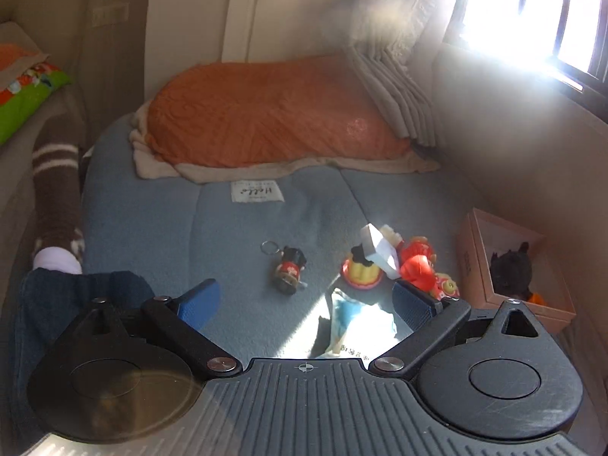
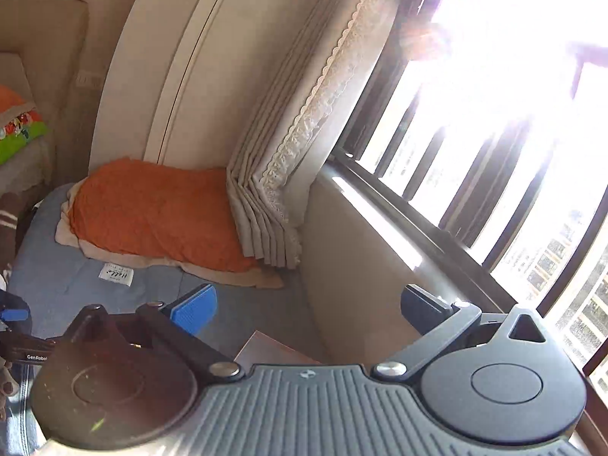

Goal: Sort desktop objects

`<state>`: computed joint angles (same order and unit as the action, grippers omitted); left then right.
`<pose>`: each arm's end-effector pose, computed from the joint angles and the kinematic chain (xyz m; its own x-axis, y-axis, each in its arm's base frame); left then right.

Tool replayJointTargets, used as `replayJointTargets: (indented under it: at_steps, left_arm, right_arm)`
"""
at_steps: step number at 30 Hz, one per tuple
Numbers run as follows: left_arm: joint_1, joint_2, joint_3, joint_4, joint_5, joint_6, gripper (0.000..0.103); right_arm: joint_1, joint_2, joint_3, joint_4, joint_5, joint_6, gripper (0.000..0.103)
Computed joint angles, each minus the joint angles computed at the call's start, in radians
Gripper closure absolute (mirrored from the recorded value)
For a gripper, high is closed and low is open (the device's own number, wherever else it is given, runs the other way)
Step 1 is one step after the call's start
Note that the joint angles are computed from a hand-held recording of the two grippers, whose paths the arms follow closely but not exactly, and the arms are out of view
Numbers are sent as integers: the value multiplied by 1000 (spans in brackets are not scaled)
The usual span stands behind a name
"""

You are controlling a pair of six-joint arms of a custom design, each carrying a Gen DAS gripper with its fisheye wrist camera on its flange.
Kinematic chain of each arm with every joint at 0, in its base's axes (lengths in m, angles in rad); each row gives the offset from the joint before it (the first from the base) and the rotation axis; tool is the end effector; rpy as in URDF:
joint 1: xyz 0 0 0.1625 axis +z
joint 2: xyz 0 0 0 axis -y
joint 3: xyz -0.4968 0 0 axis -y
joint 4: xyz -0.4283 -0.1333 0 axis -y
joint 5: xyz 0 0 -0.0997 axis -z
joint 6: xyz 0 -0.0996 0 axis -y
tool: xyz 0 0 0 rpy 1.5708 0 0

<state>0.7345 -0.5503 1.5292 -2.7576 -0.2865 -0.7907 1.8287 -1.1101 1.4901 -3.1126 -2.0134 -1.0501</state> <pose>-0.4150 -0.6831 0.0599 -0.7528 -0.4120 -0.5134 0.2717 0.5160 -0.8124 0.2766 -0.6932 0.5043 -0.3966 -0.2592 0.8807 -0.8954 0.3210 -0.3087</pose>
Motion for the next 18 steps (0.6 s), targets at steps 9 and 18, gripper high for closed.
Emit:
replayJointTargets:
  at_steps: [9,18]
  left_arm:
    - [27,23,-32,181,-71,-90,0]
    - [70,95,-95,348,-107,-112,0]
  right_arm:
    - [-154,58,62,385,-101,247,0]
    - [-248,19,190,537,-142,375,0]
